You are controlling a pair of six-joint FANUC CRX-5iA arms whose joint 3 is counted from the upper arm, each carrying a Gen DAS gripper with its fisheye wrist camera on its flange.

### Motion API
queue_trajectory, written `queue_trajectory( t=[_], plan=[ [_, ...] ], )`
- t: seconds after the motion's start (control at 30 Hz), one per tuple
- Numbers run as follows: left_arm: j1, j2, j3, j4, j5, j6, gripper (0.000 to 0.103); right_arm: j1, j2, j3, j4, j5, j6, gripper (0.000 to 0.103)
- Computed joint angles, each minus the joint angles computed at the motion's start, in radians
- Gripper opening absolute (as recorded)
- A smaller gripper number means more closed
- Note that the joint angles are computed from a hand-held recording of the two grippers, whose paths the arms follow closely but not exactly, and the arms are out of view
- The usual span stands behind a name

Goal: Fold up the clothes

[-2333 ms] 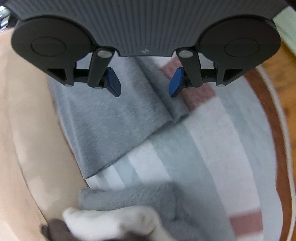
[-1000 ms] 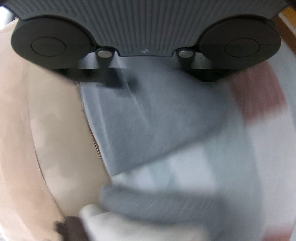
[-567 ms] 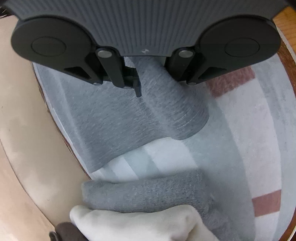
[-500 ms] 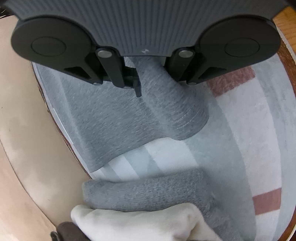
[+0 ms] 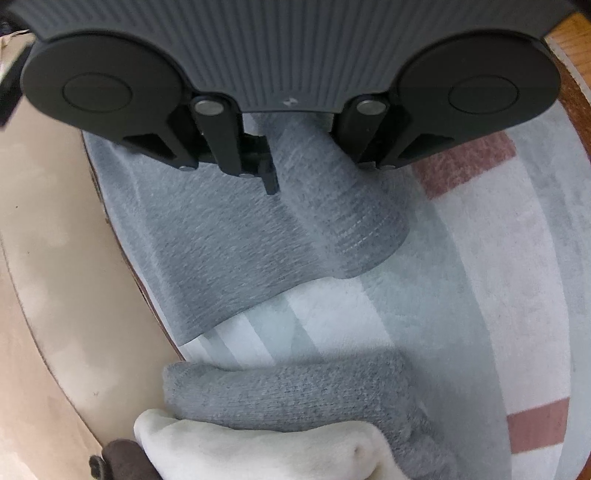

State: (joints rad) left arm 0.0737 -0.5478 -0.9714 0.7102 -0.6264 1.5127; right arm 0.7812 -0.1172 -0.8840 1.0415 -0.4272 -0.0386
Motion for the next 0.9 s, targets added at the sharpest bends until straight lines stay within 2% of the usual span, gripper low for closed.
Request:
queue_trajectory(
  t=[0.07,0.13,0.17,0.27,0.33,0.37,0.43,0.47,0.5,0.6,0.7,0.73,0.8,0.9],
  plan=[
    [0.007,0.000,-0.006,0.020,-0.004,-0.021,0.013,-0.024,0.007,0.027,-0.077,0.028,0.039,0.059],
    [0.020,-0.005,-0.024,0.065,-0.001,-0.048,0.013,-0.063,0.012,0.020,-0.024,0.047,-0.044,0.059],
    [0.029,-0.006,-0.037,0.101,-0.003,-0.071,0.013,-0.064,0.027,0.036,-0.049,0.022,-0.040,0.058],
    [0.065,-0.009,-0.090,0.256,-0.028,-0.151,0.014,-0.084,0.030,0.064,-0.158,0.049,-0.003,0.058],
    [0.074,-0.021,-0.153,0.426,-0.033,-0.204,0.017,-0.052,0.008,0.101,-0.374,0.060,0.170,0.058],
    [0.073,-0.025,-0.167,0.463,-0.032,-0.220,0.017,-0.037,0.002,0.118,-0.464,0.068,0.262,0.058],
    [0.085,-0.025,-0.165,0.453,-0.044,-0.237,0.017,0.010,0.026,0.156,-0.520,0.031,0.409,0.062],
    [0.082,-0.023,-0.148,0.409,-0.042,-0.241,0.017,0.030,0.042,0.162,-0.496,0.021,0.434,0.065],
    [0.074,-0.021,-0.120,0.338,-0.036,-0.241,0.017,0.045,0.068,0.166,-0.420,0.000,0.410,0.066],
    [0.044,-0.032,-0.055,0.169,-0.013,-0.249,0.014,0.026,0.146,0.171,-0.166,0.012,0.274,0.070],
    [0.042,-0.043,-0.045,0.138,-0.013,-0.282,0.014,-0.026,0.229,0.206,0.047,0.029,0.120,0.072],
    [0.048,-0.038,-0.045,0.136,-0.022,-0.274,0.014,-0.027,0.247,0.226,0.059,0.011,0.105,0.072],
    [0.062,-0.028,-0.045,0.136,-0.039,-0.263,0.014,-0.015,0.260,0.259,0.035,-0.035,0.076,0.064],
    [0.083,-0.020,-0.053,0.161,-0.060,-0.272,0.016,-0.002,0.170,0.196,0.089,-0.043,-0.152,0.061]
  ],
)
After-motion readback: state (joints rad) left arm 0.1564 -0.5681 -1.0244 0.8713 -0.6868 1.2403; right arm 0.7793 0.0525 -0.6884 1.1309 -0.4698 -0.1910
